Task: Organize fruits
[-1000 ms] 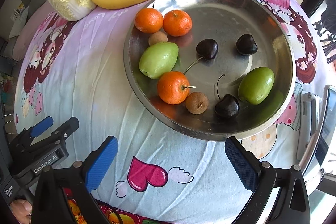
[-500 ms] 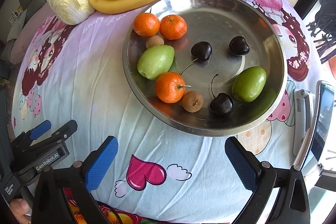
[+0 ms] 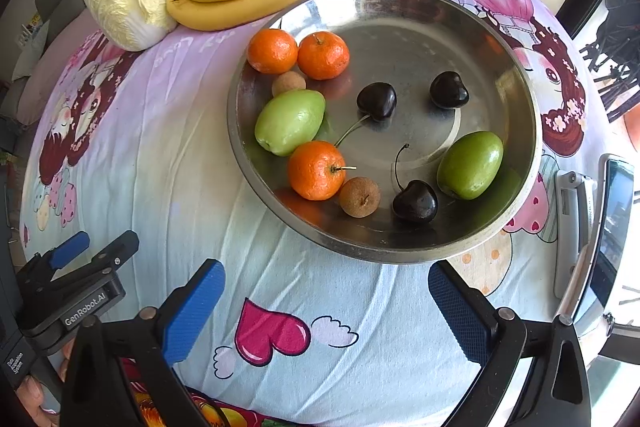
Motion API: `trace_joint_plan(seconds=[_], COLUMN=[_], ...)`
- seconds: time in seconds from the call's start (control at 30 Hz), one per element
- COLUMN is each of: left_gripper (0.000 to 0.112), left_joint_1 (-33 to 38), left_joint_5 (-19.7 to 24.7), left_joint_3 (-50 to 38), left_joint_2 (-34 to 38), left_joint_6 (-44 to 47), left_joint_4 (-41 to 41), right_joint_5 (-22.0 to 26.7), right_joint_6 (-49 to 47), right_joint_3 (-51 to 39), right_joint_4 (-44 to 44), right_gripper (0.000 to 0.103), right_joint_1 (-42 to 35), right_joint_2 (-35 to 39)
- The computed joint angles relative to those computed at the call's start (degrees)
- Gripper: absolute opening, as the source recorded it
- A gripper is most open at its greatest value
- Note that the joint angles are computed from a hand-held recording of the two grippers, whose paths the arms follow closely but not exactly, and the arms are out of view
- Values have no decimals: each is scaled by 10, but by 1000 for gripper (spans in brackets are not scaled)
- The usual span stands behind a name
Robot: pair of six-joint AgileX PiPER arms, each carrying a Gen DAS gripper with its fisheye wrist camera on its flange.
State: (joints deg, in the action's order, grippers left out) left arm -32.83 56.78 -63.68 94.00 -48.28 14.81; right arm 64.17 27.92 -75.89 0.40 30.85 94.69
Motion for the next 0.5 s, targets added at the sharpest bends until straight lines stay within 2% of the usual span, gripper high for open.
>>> trace_joint_plan(seconds=[0.5], left_gripper=[83], left_joint_1=[-23], left_joint_5=[-1], left_joint_3=[-12], left_joint_2=[16], left_joint_6=[-32], left_joint_4=[18], right_joint_5=[5], right_joint_6=[1], right_joint_3=[-9], right_joint_4=[-11], right_gripper=[103], right_joint_1=[5], right_joint_2=[5])
